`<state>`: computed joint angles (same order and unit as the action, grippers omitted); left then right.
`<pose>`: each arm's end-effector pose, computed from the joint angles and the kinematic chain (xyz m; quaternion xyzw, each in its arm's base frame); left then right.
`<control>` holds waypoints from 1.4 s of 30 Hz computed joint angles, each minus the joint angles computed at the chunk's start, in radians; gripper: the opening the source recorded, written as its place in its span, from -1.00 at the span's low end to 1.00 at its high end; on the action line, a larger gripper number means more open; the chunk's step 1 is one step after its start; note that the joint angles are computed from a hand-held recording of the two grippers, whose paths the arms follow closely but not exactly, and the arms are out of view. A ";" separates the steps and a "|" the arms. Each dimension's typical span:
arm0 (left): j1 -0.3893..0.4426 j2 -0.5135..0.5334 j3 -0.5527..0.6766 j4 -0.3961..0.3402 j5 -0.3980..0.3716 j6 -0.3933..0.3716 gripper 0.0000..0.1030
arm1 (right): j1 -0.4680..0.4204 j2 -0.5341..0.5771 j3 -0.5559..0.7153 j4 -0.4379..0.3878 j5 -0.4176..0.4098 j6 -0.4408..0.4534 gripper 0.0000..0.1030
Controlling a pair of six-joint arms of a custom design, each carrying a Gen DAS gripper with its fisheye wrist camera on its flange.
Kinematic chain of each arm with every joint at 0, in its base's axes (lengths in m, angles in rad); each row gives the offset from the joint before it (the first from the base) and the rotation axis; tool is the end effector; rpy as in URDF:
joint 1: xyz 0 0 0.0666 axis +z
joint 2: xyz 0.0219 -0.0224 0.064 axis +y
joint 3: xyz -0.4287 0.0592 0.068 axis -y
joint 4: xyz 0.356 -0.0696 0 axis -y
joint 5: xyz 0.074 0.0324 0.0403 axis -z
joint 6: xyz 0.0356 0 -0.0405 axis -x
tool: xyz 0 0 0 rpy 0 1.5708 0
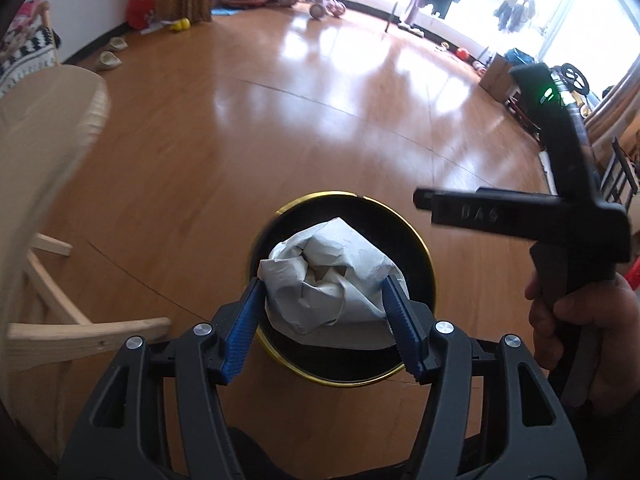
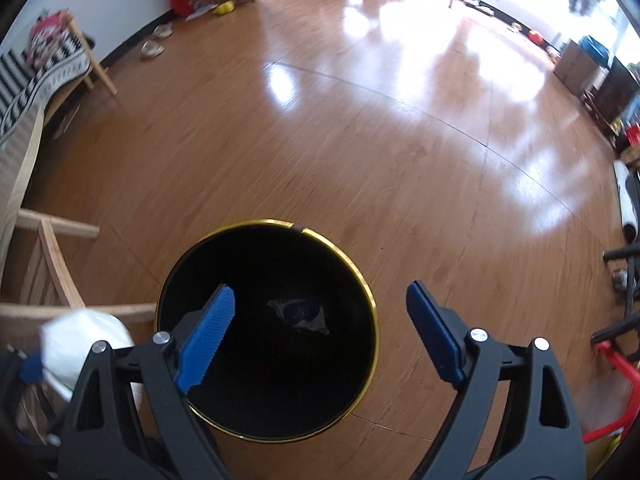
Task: Collect trash
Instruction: 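Open the left tool over the bin to drop the white paper, then return to the table and grasp the clear plastic bag with the left tool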
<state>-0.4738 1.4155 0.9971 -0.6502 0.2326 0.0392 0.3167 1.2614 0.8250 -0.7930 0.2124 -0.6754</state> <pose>0.3522 -0.1903 0.3247 0.2356 0.9333 -0.1713 0.2102 0.3018 0.0906 0.3066 0.1925 0.9610 -0.0115 0.1983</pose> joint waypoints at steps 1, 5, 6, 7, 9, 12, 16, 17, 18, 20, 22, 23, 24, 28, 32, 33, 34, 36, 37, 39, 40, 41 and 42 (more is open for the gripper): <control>-0.008 0.013 0.006 0.001 0.010 0.010 0.16 | -0.008 -0.008 -0.003 0.004 0.002 -0.007 0.65; -0.036 0.036 0.017 0.021 0.003 0.034 0.17 | -0.044 -0.048 -0.021 0.021 0.013 -0.032 0.66; -0.039 0.038 0.017 0.026 0.003 0.037 0.24 | -0.050 -0.053 -0.027 0.030 0.013 -0.034 0.66; -0.037 0.039 0.021 0.024 0.015 0.036 0.41 | -0.056 -0.056 -0.029 0.032 0.011 -0.035 0.67; -0.035 0.028 0.016 0.033 0.018 0.041 0.59 | -0.066 -0.063 -0.033 0.034 0.003 -0.040 0.67; -0.029 0.013 0.016 0.029 0.024 0.042 0.62 | -0.057 -0.070 -0.031 0.041 0.006 -0.049 0.67; 0.007 -0.044 0.013 0.001 0.034 0.047 0.72 | -0.021 -0.076 -0.018 0.054 0.015 -0.053 0.67; 0.022 -0.060 0.013 -0.007 0.039 0.048 0.75 | -0.002 -0.076 -0.010 0.058 0.021 -0.054 0.67; 0.046 -0.085 0.013 -0.020 0.046 0.048 0.78 | 0.021 -0.073 0.001 0.060 0.029 -0.058 0.67; 0.096 -0.135 0.011 -0.047 0.051 0.041 0.79 | 0.075 -0.067 0.027 0.063 0.044 -0.066 0.67; 0.154 -0.183 0.010 -0.075 0.051 0.028 0.80 | 0.139 -0.054 0.069 0.063 0.064 -0.074 0.67; 0.188 -0.211 0.005 -0.083 0.053 0.021 0.81 | 0.174 -0.043 0.095 0.065 0.071 -0.077 0.67; 0.238 -0.247 0.005 -0.102 0.047 0.004 0.81 | 0.214 -0.025 0.129 0.064 0.076 -0.073 0.67; 0.425 -0.333 0.009 -0.153 0.020 -0.078 0.82 | 0.367 0.069 0.288 0.049 0.096 -0.036 0.67; 0.691 -0.391 0.018 -0.208 0.049 -0.172 0.83 | 0.529 0.211 0.497 0.047 0.071 0.043 0.67; 0.793 -0.394 0.027 -0.231 0.072 -0.208 0.83 | 0.556 0.242 0.540 0.044 0.059 0.058 0.67; 0.874 -0.396 0.033 -0.247 0.088 -0.235 0.83 | 0.590 0.283 0.596 0.037 0.040 0.076 0.67; 1.009 -0.386 0.041 -0.250 0.104 -0.284 0.83 | 0.648 0.365 0.714 0.012 -0.003 0.112 0.67; 1.097 -0.377 0.052 -0.255 0.114 -0.312 0.83 | 0.669 0.395 0.760 -0.003 -0.014 0.126 0.67; 1.232 -0.344 0.070 -0.263 0.142 -0.359 0.83 | 0.722 0.478 0.891 -0.054 -0.032 0.165 0.67; 1.299 -0.323 0.082 -0.269 0.153 -0.375 0.83 | 0.742 0.514 0.951 -0.080 -0.036 0.178 0.67; 1.345 -0.301 0.098 -0.277 0.155 -0.382 0.83 | 0.764 0.555 1.017 -0.106 -0.042 0.195 0.67; 1.405 -0.280 0.109 -0.282 0.161 -0.397 0.83 | 0.778 0.585 1.069 -0.127 -0.048 0.206 0.67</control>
<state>0.9312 1.1357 1.1065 -0.9323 0.3936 -0.3580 1.0949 1.8468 1.8938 -0.9203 0.1640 -0.4690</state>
